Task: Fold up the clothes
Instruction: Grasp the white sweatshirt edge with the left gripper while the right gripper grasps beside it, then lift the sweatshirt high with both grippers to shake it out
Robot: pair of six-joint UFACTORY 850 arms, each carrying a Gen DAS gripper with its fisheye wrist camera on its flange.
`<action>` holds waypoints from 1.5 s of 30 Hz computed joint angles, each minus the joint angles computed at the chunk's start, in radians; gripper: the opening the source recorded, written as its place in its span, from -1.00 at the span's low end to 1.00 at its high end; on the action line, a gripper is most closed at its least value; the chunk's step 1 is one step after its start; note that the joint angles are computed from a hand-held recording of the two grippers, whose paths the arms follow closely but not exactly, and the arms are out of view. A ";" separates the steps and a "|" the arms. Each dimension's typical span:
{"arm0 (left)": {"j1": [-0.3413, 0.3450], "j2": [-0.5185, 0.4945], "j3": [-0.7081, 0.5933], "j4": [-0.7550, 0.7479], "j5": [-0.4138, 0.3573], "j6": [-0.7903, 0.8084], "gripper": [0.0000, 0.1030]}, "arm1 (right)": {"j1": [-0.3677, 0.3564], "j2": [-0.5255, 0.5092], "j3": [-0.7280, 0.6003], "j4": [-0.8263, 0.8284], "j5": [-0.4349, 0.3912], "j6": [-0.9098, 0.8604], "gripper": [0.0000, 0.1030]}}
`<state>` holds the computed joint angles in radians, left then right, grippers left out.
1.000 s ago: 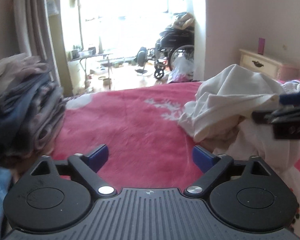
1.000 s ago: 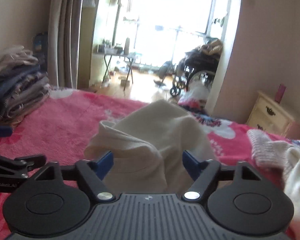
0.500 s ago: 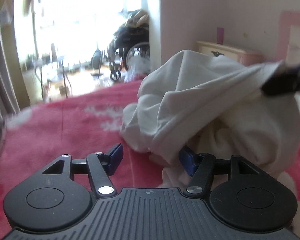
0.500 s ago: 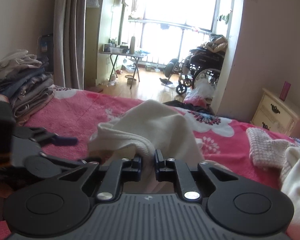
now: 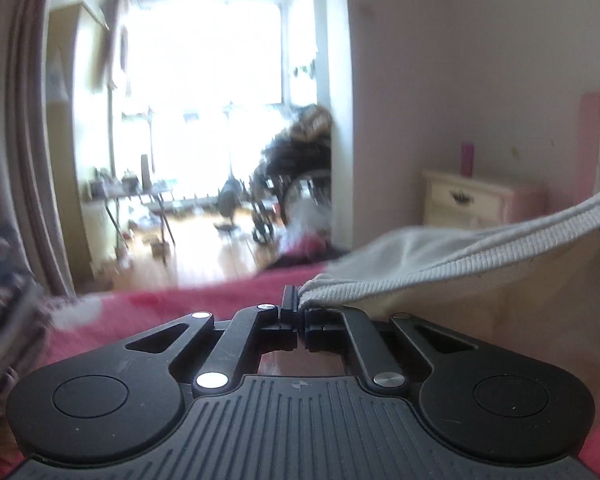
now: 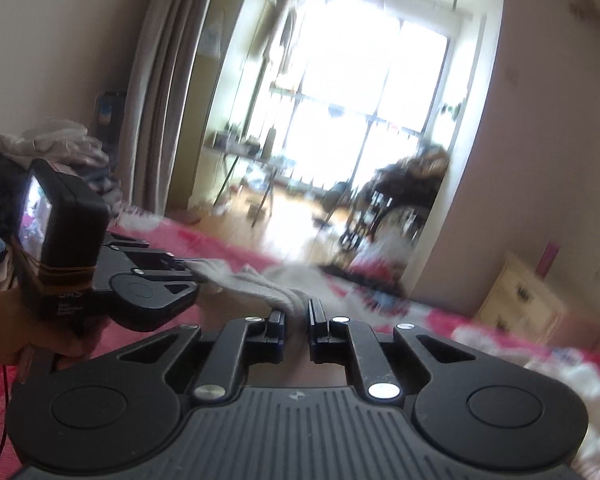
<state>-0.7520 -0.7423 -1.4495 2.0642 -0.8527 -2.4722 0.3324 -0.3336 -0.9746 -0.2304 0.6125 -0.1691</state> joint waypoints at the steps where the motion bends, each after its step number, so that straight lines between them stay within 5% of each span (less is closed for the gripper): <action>1: -0.007 0.030 0.026 0.014 -0.017 -0.026 -0.98 | 0.000 0.018 0.015 0.014 0.020 -0.017 -0.79; 8: -0.080 0.246 0.164 0.079 -0.188 -0.105 -0.98 | -0.020 0.204 0.132 0.031 0.160 -0.016 -0.82; 14: -0.154 0.423 0.225 0.082 -0.245 -0.080 -0.99 | -0.050 0.407 0.197 -0.090 0.220 0.163 -0.83; 20: -0.251 0.521 0.225 0.128 -0.358 0.065 -0.99 | -0.083 0.595 0.224 -0.166 0.271 0.246 -0.83; 25: -0.299 0.539 0.146 0.122 -0.357 0.153 -0.99 | -0.134 0.704 0.195 -0.261 0.267 0.354 -0.83; 38: -0.412 0.608 0.121 0.032 -0.343 0.247 -0.99 | -0.352 0.775 0.121 -0.616 0.386 0.890 -0.83; 45: -0.326 0.548 0.112 -0.173 -0.247 0.225 -0.99 | -0.293 0.642 0.068 -0.632 0.271 0.828 -0.83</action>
